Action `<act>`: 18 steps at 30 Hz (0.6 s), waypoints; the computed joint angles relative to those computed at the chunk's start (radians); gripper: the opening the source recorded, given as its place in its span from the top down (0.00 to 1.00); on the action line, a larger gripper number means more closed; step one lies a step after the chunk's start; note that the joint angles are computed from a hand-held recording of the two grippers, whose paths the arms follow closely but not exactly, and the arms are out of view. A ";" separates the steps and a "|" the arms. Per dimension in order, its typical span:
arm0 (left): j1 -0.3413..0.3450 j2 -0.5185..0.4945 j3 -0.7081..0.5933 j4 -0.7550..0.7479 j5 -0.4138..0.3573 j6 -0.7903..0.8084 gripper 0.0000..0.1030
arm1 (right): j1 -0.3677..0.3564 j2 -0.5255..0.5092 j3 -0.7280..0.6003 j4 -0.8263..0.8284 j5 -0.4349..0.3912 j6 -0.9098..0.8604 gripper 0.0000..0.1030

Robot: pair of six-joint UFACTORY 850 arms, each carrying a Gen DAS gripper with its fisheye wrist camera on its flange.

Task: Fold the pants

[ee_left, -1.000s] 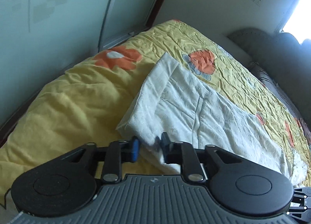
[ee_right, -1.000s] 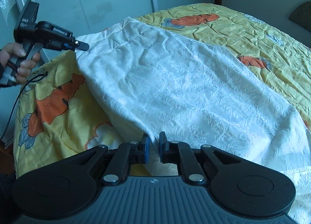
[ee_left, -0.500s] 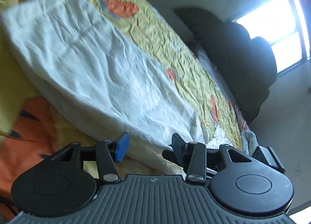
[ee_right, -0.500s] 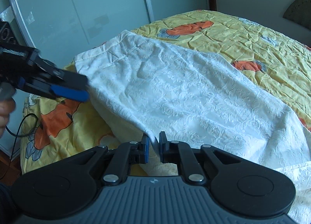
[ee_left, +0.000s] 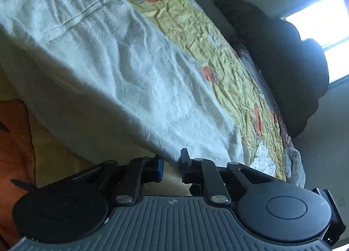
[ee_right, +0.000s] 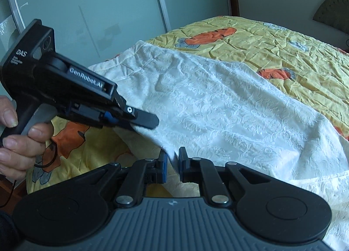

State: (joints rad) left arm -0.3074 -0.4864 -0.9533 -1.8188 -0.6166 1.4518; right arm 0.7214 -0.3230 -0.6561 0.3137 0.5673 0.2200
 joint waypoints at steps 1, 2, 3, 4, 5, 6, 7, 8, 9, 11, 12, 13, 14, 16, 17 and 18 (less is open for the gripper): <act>-0.006 0.022 0.015 -0.021 0.012 0.058 0.87 | 0.007 -0.002 0.003 0.004 0.011 0.008 0.91; -0.011 0.031 0.021 -0.027 0.025 0.089 0.88 | 0.013 -0.007 0.004 0.019 0.020 0.010 0.90; -0.017 0.027 0.019 -0.017 0.043 0.097 0.88 | 0.019 -0.016 0.004 0.043 0.032 0.009 0.90; -0.024 0.016 0.013 -0.006 0.071 0.097 0.88 | 0.018 -0.026 0.007 0.040 0.051 0.045 0.90; -0.030 0.004 0.008 0.004 0.095 0.098 0.88 | 0.011 -0.032 0.010 0.020 0.058 0.098 0.89; -0.036 -0.010 0.004 0.007 0.106 0.109 0.88 | 0.006 -0.032 0.013 0.009 0.055 0.134 0.88; -0.038 -0.013 0.011 -0.017 0.109 0.151 0.88 | 0.003 -0.023 0.023 0.006 0.052 0.157 0.86; -0.042 -0.010 0.024 -0.069 0.110 0.222 0.86 | 0.002 -0.002 0.045 0.017 0.068 0.160 0.84; -0.046 -0.005 0.041 -0.142 0.111 0.316 0.80 | 0.003 0.021 0.071 0.047 0.092 0.149 0.79; -0.047 -0.004 0.071 -0.259 0.083 0.466 0.75 | -0.017 0.092 0.138 0.134 0.129 0.122 0.69; -0.043 -0.007 0.088 -0.314 0.050 0.537 0.75 | -0.039 0.132 0.172 0.177 0.136 0.110 0.59; -0.040 -0.008 0.104 -0.358 0.020 0.597 0.75 | -0.058 0.170 0.198 0.262 0.139 0.062 0.44; -0.037 -0.010 0.119 -0.397 -0.008 0.658 0.75 | -0.088 0.208 0.218 0.366 0.133 -0.012 0.37; -0.032 -0.016 0.147 -0.465 -0.071 0.768 0.75 | -0.172 0.254 0.227 0.569 0.093 -0.182 0.30; -0.030 -0.022 0.158 -0.495 -0.105 0.816 0.75 | -0.234 0.263 0.223 0.641 0.065 -0.242 0.30; -0.027 -0.030 0.172 -0.526 -0.147 0.870 0.75 | -0.298 0.263 0.219 0.679 0.037 -0.268 0.30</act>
State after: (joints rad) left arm -0.3344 -0.5162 -0.7814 -2.3445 -0.7636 2.3216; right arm 0.4238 -0.0595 -0.4375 0.9927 0.6045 -0.0476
